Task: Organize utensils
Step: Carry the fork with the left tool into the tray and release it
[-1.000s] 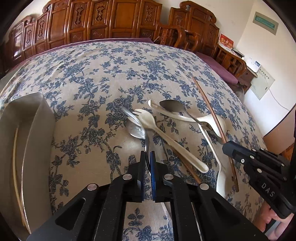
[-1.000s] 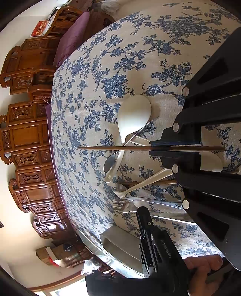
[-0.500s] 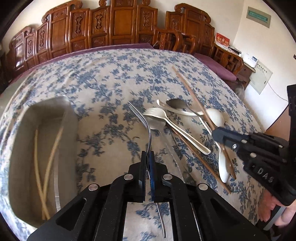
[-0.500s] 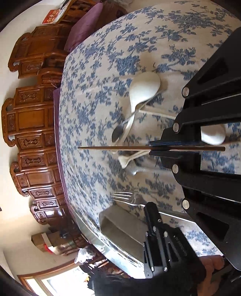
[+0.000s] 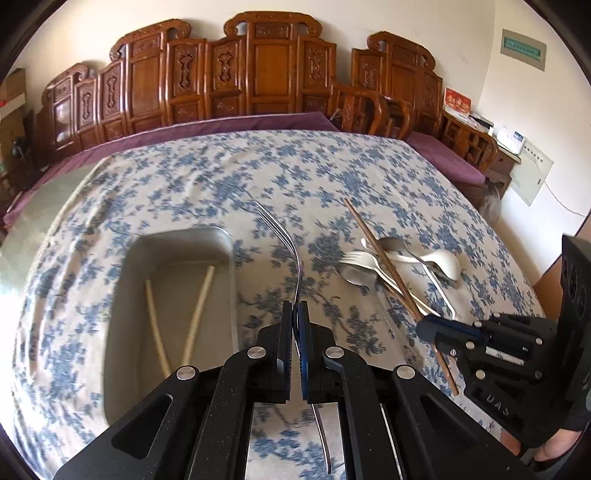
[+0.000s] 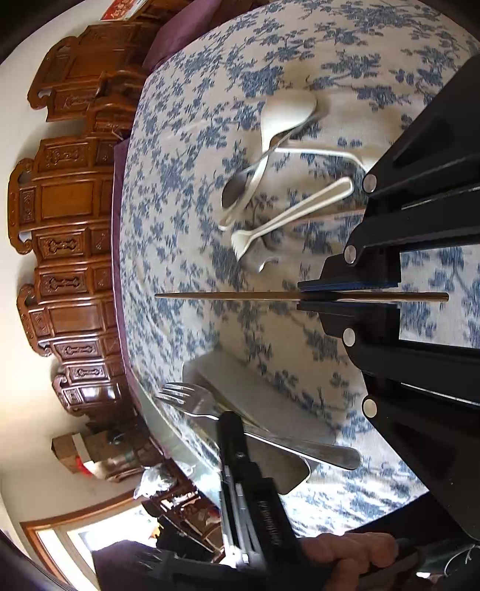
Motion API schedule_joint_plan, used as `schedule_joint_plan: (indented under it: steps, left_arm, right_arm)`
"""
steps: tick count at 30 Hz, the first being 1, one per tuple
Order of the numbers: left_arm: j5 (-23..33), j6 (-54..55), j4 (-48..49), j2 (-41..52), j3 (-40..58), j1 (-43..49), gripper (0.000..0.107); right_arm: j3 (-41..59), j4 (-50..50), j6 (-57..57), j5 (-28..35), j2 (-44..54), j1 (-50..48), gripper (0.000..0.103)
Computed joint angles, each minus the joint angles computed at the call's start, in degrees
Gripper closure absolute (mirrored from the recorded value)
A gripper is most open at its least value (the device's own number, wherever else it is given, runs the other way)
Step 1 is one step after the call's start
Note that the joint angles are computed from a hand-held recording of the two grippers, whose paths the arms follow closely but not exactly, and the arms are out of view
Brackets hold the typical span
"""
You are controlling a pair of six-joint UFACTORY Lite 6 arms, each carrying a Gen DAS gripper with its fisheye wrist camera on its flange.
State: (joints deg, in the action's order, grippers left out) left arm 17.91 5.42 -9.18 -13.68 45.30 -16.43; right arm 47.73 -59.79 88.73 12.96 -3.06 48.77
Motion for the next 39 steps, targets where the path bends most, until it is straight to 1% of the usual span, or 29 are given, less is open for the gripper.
schedule_joint_plan:
  steps: [3, 8, 10, 15, 20, 24, 28, 30, 36, 39]
  left_arm:
    - [1.6, 4.1, -2.6, -1.6, 0.4, 2.6, 0.105]
    - [3.8, 14.0, -9.7, -2.3, 1.7, 8.1, 0.105]
    - [4.4, 19.5, -13.4, -1.5, 2.6, 11.3, 0.105]
    - [4.1, 27.2, -17.6, 3.7, 5.9, 17.0, 0.105]
    - [1.1, 28.5, -14.7, 10.3, 7.9, 19.3, 0.105]
    - [-1.1, 27.9, -12.5, 14.2, 7.9, 19.5, 0.105]
    - [-2.7, 22.8, -6.6, 17.3, 7.4, 17.9, 0.105]
    - [-2.9, 21.9, -5.4, 18.3, 7.4, 17.3, 0.105]
    - [-3.2, 24.2, -7.7, 20.3, 7.5, 17.1, 0.105]
    - [-2.8, 23.6, -7.1, 20.9, 8.0, 17.4, 0.104]
  right_arm:
    - [0.6, -4.1, 4.3, 1.1, 0.1, 1.9, 0.097]
    - [0.9, -6.6, 7.1, 0.4, -0.2, 2.7, 0.097]
    - [1.2, -6.5, 6.9, 0.4, 0.1, 3.0, 0.097]
    - [2.2, -7.0, 6.5, 0.2, 0.8, 3.7, 0.097]
    - [3.4, -5.9, 4.8, -0.5, 2.0, 3.6, 0.097]
    - [4.6, -4.7, 3.4, -0.8, 3.4, 3.5, 0.097]
    - [5.9, -3.7, 2.5, -1.1, 5.1, 3.6, 0.097]
    - [6.6, -2.9, 1.8, -1.2, 5.9, 3.6, 0.097]
    - [7.7, -2.2, 1.2, -1.4, 7.6, 3.7, 0.097]
    - [8.1, -1.5, 0.5, -1.1, 8.1, 3.9, 0.097]
